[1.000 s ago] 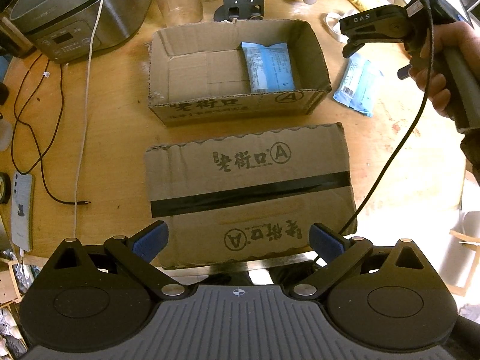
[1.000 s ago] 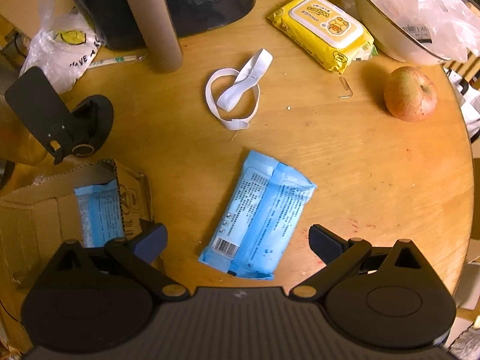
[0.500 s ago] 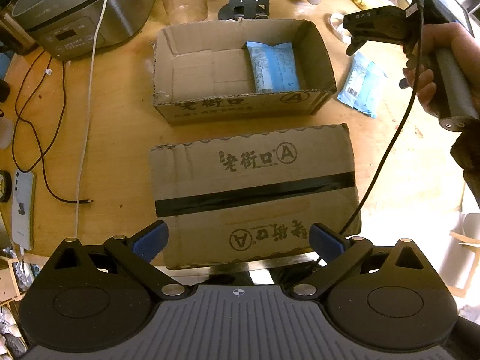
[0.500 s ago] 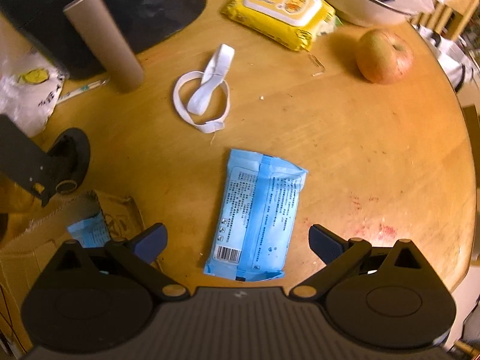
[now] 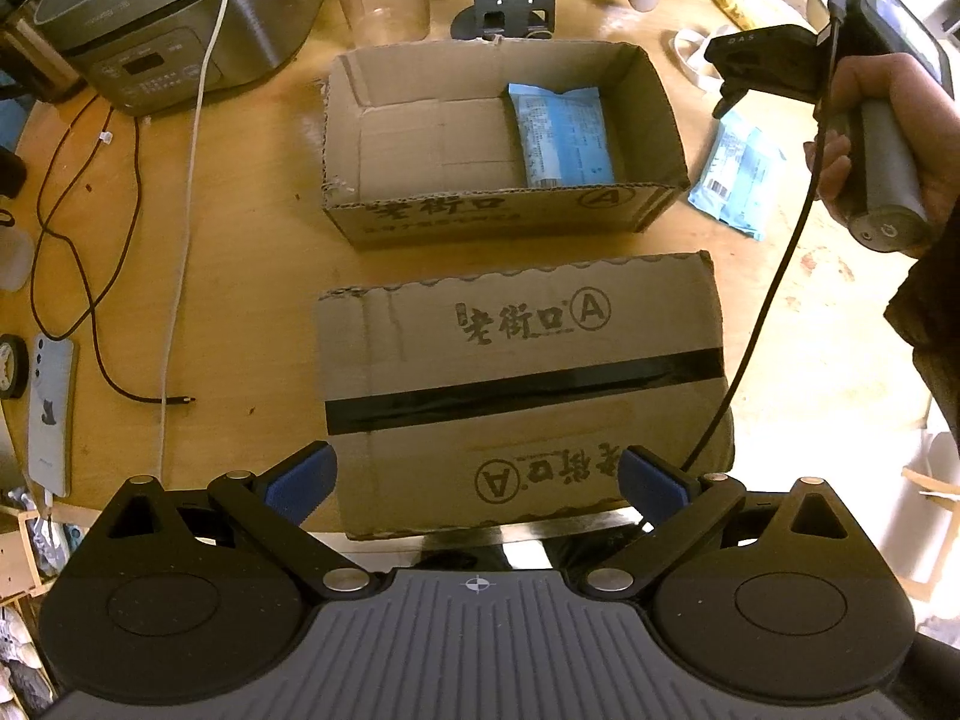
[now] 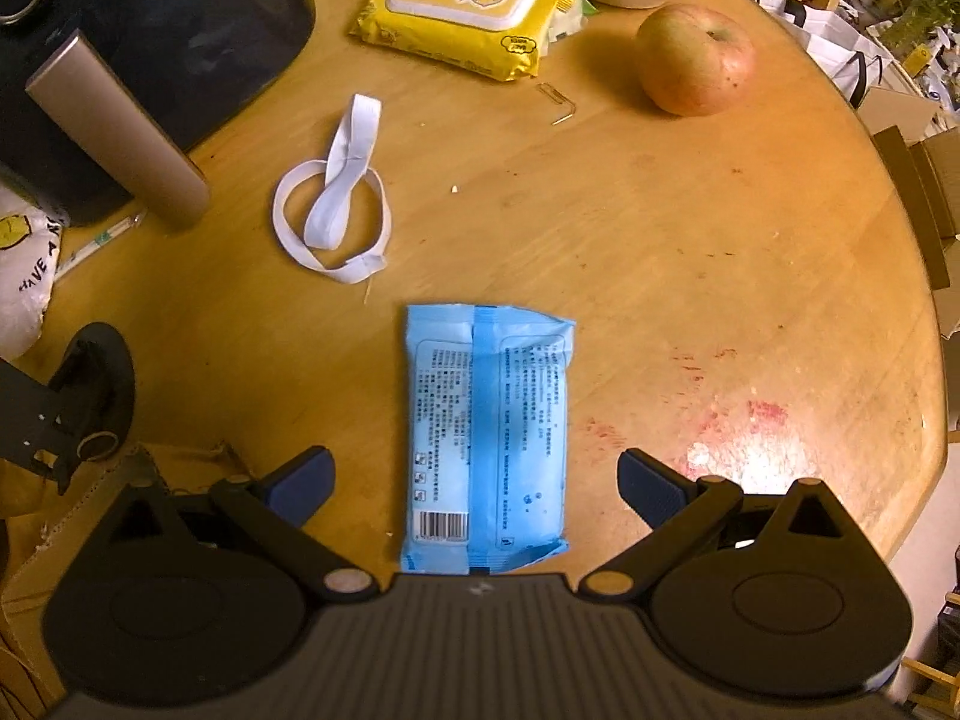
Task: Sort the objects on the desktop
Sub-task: 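Lower the right tool over the other blue packet, fingers straddling it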
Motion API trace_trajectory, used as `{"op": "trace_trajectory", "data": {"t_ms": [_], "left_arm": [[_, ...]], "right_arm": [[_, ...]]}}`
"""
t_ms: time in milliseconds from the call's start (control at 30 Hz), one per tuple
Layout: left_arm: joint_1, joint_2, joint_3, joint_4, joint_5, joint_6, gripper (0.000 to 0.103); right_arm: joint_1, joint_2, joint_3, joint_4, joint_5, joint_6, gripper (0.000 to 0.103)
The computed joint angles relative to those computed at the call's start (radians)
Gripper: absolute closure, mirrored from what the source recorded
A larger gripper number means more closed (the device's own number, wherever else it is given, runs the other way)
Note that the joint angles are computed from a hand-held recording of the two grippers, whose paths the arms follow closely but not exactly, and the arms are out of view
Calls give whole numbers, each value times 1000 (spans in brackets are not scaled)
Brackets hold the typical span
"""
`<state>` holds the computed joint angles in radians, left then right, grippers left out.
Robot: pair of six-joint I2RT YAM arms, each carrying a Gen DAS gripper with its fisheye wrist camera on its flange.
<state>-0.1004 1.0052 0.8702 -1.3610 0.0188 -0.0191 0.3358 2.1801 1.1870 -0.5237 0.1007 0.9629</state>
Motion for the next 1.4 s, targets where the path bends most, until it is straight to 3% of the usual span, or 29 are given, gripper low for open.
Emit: {"op": "trace_trajectory", "data": {"t_ms": [900,1400], "left_arm": [[-33,29,6,8,-8,-23,0],[-41,37,4,7,-21,-30,0]], "right_arm": [[-46,73,86,-13,2,-47,0],[-46,149,78,59,1,-45,0]]}}
